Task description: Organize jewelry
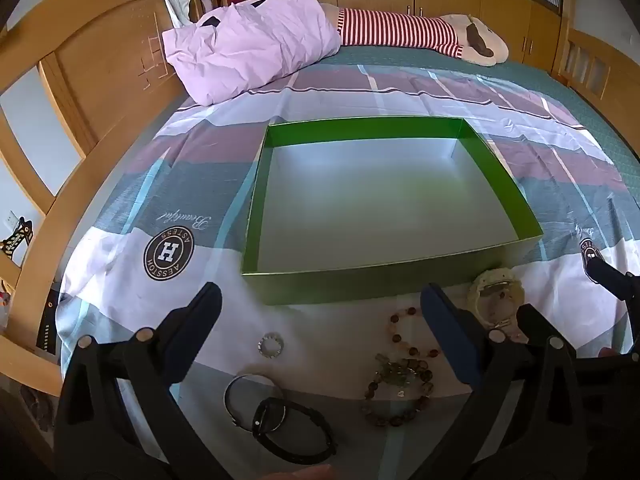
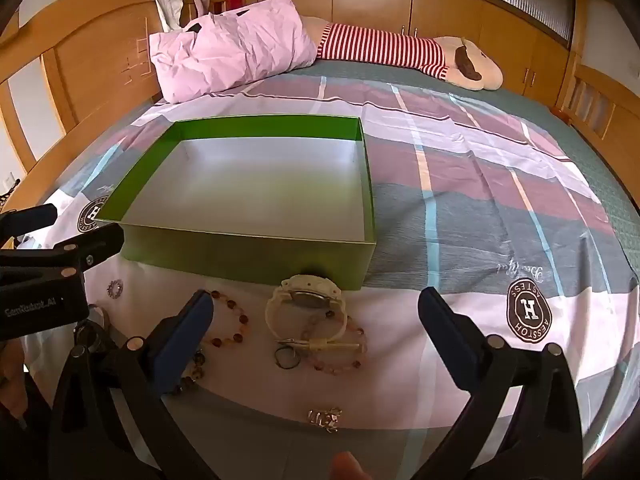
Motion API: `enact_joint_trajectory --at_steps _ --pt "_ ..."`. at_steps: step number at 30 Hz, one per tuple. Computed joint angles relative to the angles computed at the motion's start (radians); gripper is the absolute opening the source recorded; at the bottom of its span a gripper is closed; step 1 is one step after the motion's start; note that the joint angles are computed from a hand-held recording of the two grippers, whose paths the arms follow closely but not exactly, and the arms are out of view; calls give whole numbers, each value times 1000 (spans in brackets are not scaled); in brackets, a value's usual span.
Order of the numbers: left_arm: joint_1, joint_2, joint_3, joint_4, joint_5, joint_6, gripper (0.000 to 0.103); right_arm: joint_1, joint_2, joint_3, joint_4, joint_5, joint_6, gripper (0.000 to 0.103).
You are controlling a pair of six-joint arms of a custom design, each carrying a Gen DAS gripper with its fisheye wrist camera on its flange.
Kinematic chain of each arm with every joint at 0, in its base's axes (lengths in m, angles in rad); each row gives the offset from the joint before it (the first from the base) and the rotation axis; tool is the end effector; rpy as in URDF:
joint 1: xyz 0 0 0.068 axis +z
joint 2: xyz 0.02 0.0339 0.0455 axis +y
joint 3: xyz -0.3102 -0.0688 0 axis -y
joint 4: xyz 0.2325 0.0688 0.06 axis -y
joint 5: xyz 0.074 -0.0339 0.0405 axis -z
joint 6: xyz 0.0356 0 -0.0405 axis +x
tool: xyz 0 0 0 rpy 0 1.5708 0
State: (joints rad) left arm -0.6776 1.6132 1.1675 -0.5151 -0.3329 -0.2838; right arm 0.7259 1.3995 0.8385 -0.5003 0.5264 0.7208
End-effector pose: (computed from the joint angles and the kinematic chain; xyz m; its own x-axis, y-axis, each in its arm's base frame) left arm 0.2648 -0.1981 0.2891 -0.7381 0.2543 -0.6249 0.2500 0.9634 0.0967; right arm 0.1966 0.1506 0.2548 -0.7484 0.0988 -0.6559 0.1374 0.9905 -0.0076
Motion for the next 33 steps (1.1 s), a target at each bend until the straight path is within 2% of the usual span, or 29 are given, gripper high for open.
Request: enact_joint_trajectory --at_steps 33 --pt "-9 2 -18 7 9 -17 101 4 2 -15 30 -26 -22 102"
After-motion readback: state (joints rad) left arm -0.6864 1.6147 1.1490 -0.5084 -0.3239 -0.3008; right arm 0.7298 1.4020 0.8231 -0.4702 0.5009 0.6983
